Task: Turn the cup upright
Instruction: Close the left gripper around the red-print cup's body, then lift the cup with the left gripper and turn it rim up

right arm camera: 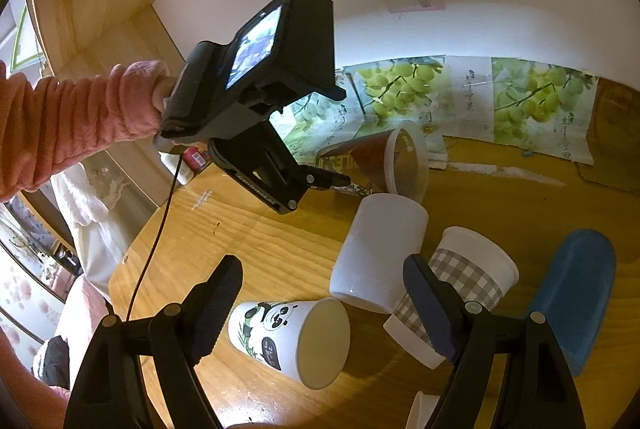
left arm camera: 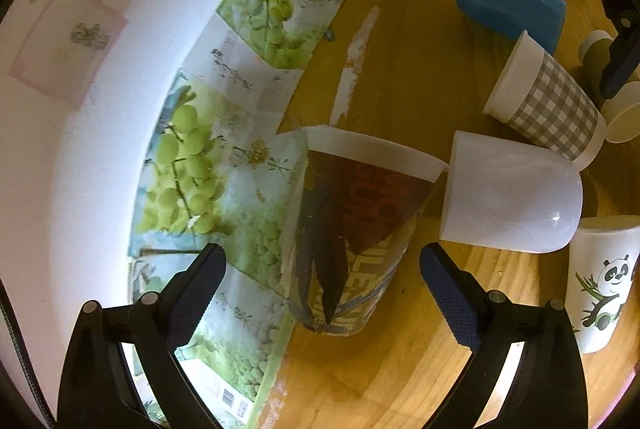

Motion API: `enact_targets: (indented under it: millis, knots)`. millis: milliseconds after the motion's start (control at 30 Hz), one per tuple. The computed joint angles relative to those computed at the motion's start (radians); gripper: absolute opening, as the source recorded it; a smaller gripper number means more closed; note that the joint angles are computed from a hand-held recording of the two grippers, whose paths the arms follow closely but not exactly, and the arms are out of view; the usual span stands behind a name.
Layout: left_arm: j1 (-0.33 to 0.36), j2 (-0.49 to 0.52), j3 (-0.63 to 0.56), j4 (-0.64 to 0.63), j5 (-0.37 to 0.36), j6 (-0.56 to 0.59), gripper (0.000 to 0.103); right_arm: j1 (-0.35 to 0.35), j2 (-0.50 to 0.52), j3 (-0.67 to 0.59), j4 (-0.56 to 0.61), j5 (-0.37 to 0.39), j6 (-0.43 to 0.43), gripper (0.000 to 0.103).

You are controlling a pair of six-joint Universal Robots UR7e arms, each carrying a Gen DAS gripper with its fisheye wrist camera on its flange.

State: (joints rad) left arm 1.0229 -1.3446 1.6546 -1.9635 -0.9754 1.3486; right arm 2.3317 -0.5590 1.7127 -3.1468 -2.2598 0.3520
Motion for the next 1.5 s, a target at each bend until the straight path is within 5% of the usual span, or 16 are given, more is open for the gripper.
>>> enact_targets:
  millis: [333,733,1167,1500]
  knots:
    - [0.007,0.022,0.005,0.022,0.03,-0.019,0.097,-0.012,-0.015,0.023,-0.008,0.024,0.01,0.083]
    - [0.011,0.054,-0.012,0.084,0.057,-0.064,0.077,-0.021,-0.023,0.03,-0.002,0.045,0.009,0.083]
    - [0.023,0.09,-0.033,0.093,0.069,-0.101,0.073,-0.027,-0.023,0.032,0.0,0.059,0.025,0.083]
    - [0.011,0.071,0.054,-0.062,0.163,-0.128,0.073,-0.03,-0.029,0.041,-0.011,0.062,0.027,0.083]
